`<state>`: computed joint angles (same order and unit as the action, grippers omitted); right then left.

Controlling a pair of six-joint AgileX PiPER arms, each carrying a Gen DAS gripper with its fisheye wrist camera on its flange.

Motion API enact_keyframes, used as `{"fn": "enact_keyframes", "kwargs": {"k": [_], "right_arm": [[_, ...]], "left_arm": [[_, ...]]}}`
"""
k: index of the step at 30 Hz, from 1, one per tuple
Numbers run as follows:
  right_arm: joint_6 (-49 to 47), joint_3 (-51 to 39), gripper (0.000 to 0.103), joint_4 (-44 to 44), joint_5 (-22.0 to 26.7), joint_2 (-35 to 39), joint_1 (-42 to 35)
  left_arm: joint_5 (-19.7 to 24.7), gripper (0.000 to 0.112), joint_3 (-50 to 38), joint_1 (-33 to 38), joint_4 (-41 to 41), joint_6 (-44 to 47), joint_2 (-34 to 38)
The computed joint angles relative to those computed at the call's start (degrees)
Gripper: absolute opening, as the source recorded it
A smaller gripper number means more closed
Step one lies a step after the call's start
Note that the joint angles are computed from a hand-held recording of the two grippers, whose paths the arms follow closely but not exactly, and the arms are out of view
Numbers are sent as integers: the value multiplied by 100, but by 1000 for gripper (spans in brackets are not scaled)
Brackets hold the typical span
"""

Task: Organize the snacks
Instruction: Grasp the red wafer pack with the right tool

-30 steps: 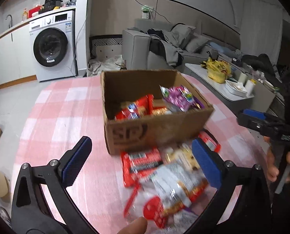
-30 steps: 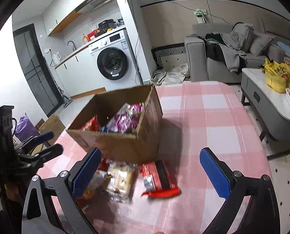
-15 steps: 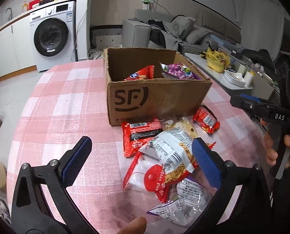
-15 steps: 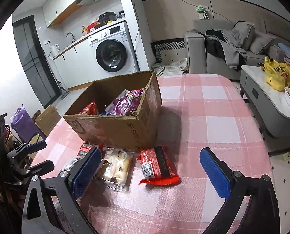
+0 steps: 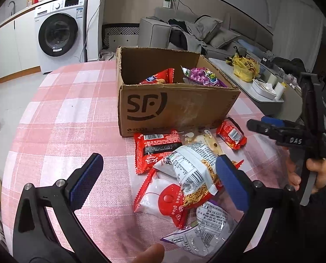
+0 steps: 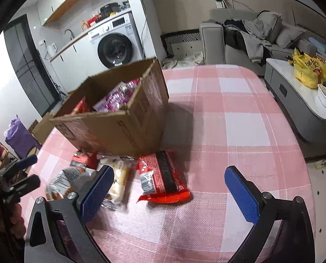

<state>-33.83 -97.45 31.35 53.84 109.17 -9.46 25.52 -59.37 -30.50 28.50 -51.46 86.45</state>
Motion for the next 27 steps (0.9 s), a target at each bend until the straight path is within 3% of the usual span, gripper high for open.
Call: {"fn": "enact_keyframes", "kwargs": {"k": [13,16,21,23,25,27], "right_arm": [[246,70,102,-541,-386,359,360],[158,145,94,-557,-496,372,435],[176,218,94,-729,-720,358,578],[73,239,88,-637,-751,349,569],[41,164,74,-630,-641,399,554],[15,215,68,-640,-607,368,550]], "left_arm": [[-2,102,7,-26,51,-107,33],[-26,102,24,5,-2,-59,26],[-190,102,79,87,-324,274,18],[-189,102,96,67,-252,198,14],[-213,102,102,76,-306,244,13],[-210,102,108,63,-291,217,10]]}}
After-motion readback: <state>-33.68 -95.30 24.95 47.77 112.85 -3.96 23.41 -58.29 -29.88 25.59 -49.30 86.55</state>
